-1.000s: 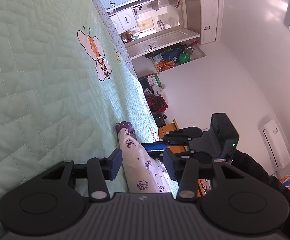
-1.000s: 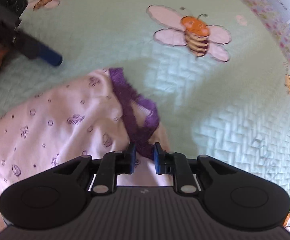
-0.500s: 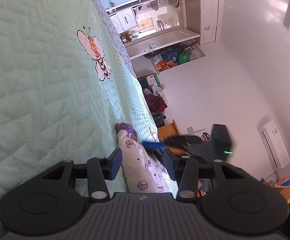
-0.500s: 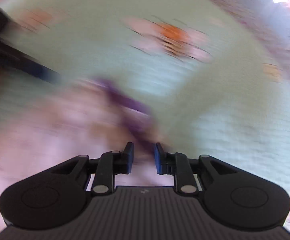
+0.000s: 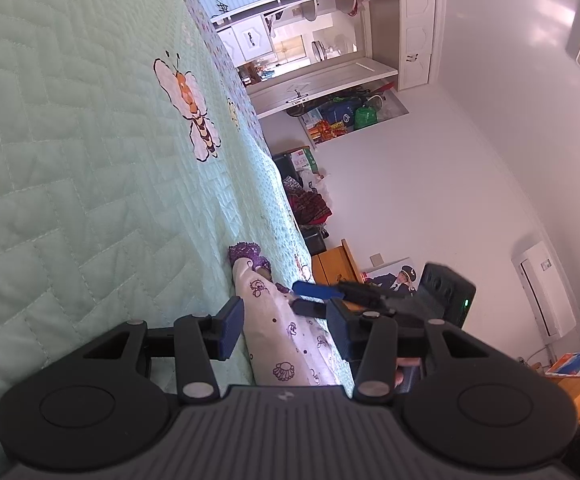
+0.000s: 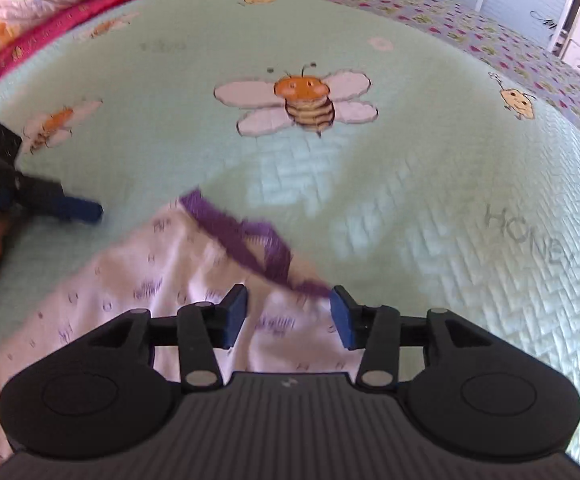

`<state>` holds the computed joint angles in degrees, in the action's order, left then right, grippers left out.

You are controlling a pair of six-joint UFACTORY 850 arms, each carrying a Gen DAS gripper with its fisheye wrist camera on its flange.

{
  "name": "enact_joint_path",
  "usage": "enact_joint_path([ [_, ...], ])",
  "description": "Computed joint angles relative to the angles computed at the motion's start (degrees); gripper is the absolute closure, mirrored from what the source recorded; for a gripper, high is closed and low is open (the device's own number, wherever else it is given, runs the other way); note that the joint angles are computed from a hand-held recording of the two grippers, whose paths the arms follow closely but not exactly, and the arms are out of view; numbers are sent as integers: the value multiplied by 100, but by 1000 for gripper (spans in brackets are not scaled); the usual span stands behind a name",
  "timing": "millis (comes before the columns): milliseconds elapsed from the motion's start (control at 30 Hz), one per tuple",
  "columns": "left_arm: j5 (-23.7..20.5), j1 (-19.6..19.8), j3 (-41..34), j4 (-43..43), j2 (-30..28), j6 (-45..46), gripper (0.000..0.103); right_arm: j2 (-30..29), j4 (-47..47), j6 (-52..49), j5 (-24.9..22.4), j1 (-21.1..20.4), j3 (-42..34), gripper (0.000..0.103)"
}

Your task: Fold clothes

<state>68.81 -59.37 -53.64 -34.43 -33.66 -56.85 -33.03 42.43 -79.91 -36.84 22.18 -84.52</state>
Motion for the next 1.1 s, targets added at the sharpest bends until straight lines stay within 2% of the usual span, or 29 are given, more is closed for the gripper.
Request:
enact_joint_path([
  [133,31,-18,16,-5,-3,-24,55,-398,-497,858,-760,-130,-708,54],
  [233,46,-37,28,-17,1,-28,55,-579,-702,1224,-892,-144,-892,56],
  [267,46,-44,30,-24,2,-25,55,-601,-750,1267,-890,-133,-888,61],
  [300,47,-49,33,-31,3,-23,55,-591,-761,1218,-836,-116,-847,66],
  [367,15,-49,5,-43,12,0,55,-569,-782,1118,-727,-82,-762,84],
  [400,15,-49,5,-43,12,0,55,-548,-790,1062,-652,-66,-715,89],
  [533,-6,-53,-12,-57,20,18,55,-305,-859,806,-25,-1,-434,89],
  [567,-9,-57,-13,-61,21,23,55,-227,-960,803,134,38,-345,83],
  [700,-36,-40,-33,-55,24,40,55,-107,-951,571,132,56,-201,81],
  [733,-37,-46,-39,-64,19,47,55,-83,-936,509,136,60,-163,82],
  [800,-89,-57,-61,-97,30,174,55,-17,-913,384,350,94,-27,98],
  [867,-144,-68,-84,-134,42,309,53,39,-665,154,487,92,54,101],
  [967,-472,-126,-222,-295,134,1089,49,122,-316,-121,575,78,98,102],
  [1100,-1388,-275,-670,-784,314,2816,45,157,72,-440,632,50,65,102],
])
